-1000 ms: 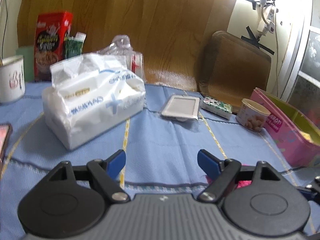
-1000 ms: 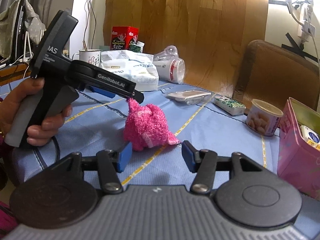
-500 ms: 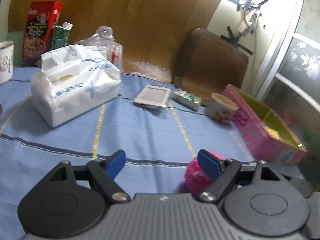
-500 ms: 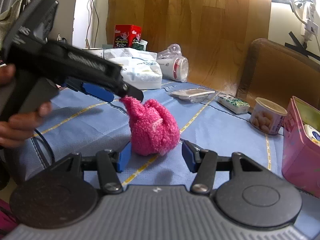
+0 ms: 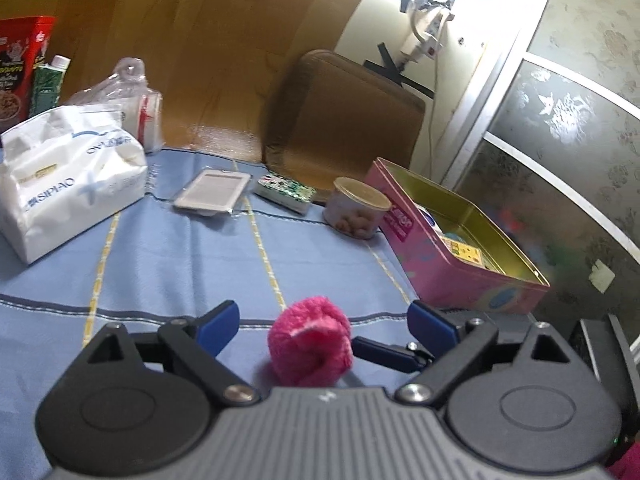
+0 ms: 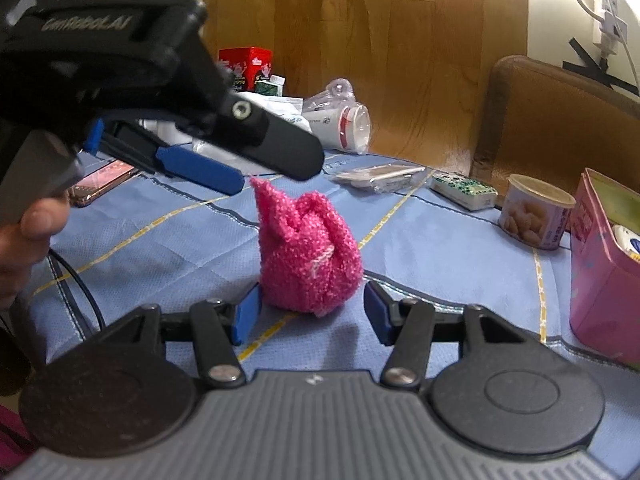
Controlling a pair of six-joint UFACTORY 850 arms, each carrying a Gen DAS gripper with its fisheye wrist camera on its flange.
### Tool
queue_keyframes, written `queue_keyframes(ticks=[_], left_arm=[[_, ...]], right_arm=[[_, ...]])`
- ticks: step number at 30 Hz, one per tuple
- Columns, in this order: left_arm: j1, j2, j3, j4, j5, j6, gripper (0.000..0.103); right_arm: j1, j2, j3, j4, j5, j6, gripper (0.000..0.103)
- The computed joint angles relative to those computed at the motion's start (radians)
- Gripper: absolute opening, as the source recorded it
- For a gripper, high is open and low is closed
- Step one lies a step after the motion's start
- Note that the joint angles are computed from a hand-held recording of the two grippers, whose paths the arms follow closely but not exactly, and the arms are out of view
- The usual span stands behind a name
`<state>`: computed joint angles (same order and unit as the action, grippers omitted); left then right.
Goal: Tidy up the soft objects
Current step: 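Close the left gripper on the pink toy while the right gripper releases it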
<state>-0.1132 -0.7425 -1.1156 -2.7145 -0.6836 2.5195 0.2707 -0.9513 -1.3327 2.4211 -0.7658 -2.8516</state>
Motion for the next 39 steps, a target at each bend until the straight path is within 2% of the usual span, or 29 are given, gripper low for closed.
queue_keyframes(ticks=[4, 7, 19, 24, 30, 31, 32, 33, 34, 36, 39], left_arm=[[-0.001, 0.001, 0.001, 0.017, -0.004, -0.015, 0.096], [0.0, 0.008, 0.01, 0.005, -0.019, -0.004, 0.096], [-0.001, -0.003, -0.007, 0.016, -0.003, -0.017, 0.096], [-0.005, -0.028, -0.039, 0.04, 0.034, -0.044, 0.096], [-0.017, -0.061, -0.095, 0.071, 0.098, -0.064, 0.082], [-0.018, -0.071, -0.112, 0.086, 0.116, -0.078, 0.07], [-0.016, -0.084, -0.135, 0.127, 0.142, -0.117, 0.06], [-0.019, -0.097, -0.159, 0.138, 0.175, -0.137, 0.053], [-0.025, -0.099, -0.168, 0.107, 0.199, -0.115, 0.048], [-0.028, -0.091, -0.17, 0.088, 0.19, -0.089, 0.048], [-0.036, -0.076, -0.191, 0.146, 0.157, -0.106, 0.048]], right_arm=[[-0.002, 0.001, 0.003, 0.023, -0.001, -0.004, 0.06], [-0.002, 0.004, 0.009, 0.053, 0.0, -0.011, 0.066], [-0.017, 0.01, 0.024, 0.155, -0.01, -0.033, 0.066], [-0.029, 0.017, 0.026, 0.113, -0.018, 0.011, 0.066], [-0.017, 0.004, -0.004, 0.037, -0.006, -0.009, 0.065], [-0.012, -0.001, -0.016, 0.027, 0.009, -0.012, 0.065], [-0.008, -0.009, -0.035, 0.009, 0.025, -0.002, 0.053], [-0.006, -0.018, -0.056, -0.021, 0.04, 0.02, 0.048], [-0.002, -0.023, -0.07, -0.021, 0.056, 0.024, 0.048], [0.0, -0.017, -0.054, 0.046, 0.022, -0.034, 0.047], [-0.015, 0.002, 0.001, 0.167, -0.094, -0.132, 0.046]])
